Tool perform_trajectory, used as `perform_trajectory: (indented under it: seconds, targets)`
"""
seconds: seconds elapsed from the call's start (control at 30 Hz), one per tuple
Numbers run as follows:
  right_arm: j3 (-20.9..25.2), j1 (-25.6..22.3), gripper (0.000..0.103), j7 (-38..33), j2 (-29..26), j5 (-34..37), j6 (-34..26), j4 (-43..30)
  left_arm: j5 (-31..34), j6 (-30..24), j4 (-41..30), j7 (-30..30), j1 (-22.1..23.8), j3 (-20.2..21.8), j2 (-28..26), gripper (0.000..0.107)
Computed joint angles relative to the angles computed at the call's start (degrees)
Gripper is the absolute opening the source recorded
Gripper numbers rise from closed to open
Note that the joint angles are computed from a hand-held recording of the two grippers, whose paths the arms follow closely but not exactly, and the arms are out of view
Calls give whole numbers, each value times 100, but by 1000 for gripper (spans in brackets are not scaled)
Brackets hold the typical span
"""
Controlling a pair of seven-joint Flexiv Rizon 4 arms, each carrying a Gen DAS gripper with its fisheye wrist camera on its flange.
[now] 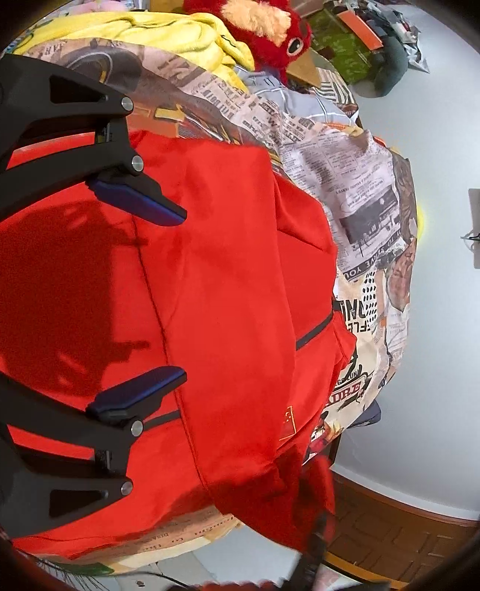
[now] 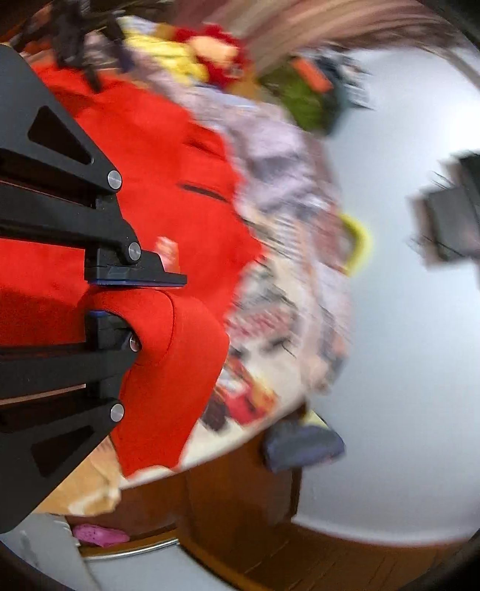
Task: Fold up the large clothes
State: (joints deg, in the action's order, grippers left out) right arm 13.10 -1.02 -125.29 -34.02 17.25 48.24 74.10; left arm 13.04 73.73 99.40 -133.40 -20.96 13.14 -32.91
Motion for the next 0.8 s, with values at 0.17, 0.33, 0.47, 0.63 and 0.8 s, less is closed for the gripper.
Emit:
perform_trajectory:
  seconds: [0.17,0.33,0.47,0.63,0.8]
  targets:
    - [-318,421,21,333,-101,-849,-971,417,-102,101,278,62,65,-125,124,78]
    - [-444,514,29,267,165,-1401,-605,1240,-214,62,347,181,100,-241,91,78]
    - [-252,153,41,0,341,-950,-1009,1083,-382,124,325,279,127,-365,-8,78]
    - [-273,-171,52,-56,379,-276,-1186,651,-467,123,148,346,-17,-335,-149,78]
    - [-564,-221,76,789,-178,-170,-1055,-85,-443,90,-25,420,-117,-284,-251,78]
